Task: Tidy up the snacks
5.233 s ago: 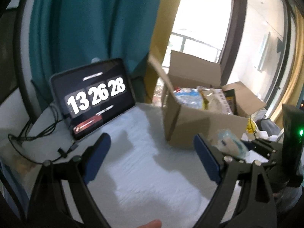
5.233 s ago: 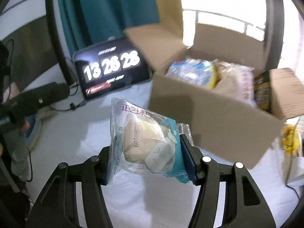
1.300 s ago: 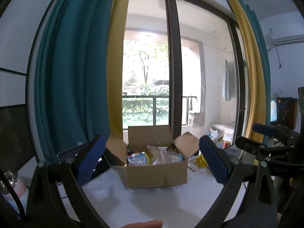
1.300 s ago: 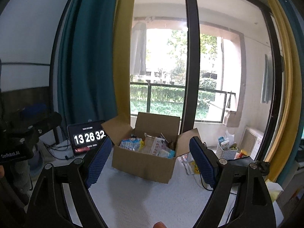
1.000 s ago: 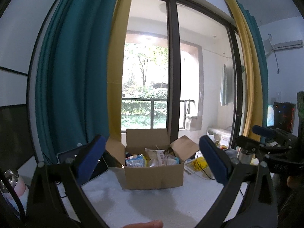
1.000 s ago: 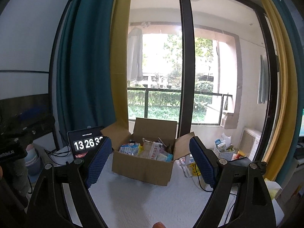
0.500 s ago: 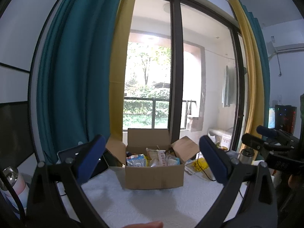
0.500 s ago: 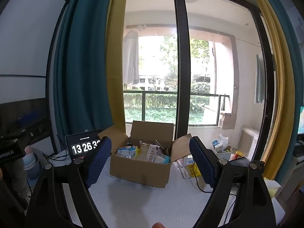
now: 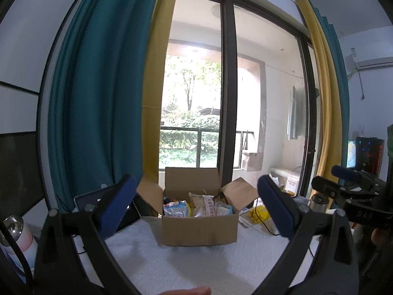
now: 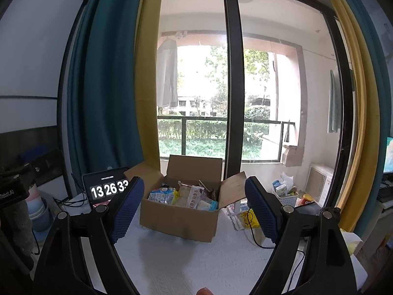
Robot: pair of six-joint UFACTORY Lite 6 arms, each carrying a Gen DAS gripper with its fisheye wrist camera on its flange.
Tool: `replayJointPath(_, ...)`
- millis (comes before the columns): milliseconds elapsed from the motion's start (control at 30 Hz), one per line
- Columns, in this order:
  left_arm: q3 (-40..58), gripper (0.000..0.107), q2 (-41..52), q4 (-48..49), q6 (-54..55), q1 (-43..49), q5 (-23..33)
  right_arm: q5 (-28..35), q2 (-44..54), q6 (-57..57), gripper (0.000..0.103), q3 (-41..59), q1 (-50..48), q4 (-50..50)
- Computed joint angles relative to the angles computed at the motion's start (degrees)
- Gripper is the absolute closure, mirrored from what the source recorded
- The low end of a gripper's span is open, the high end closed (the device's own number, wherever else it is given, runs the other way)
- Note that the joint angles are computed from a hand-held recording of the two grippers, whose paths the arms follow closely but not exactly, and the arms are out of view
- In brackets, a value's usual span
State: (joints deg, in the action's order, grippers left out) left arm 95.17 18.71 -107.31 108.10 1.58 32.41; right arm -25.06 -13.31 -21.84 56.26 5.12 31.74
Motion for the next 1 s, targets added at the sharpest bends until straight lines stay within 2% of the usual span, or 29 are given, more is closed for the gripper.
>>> replayJointPath(1000,-0.1,0.007,0.0,-0.4,0.9,0.2,0.7,3.3,-1.0,5.0,0.017,-0.5,-2.9,-5.3)
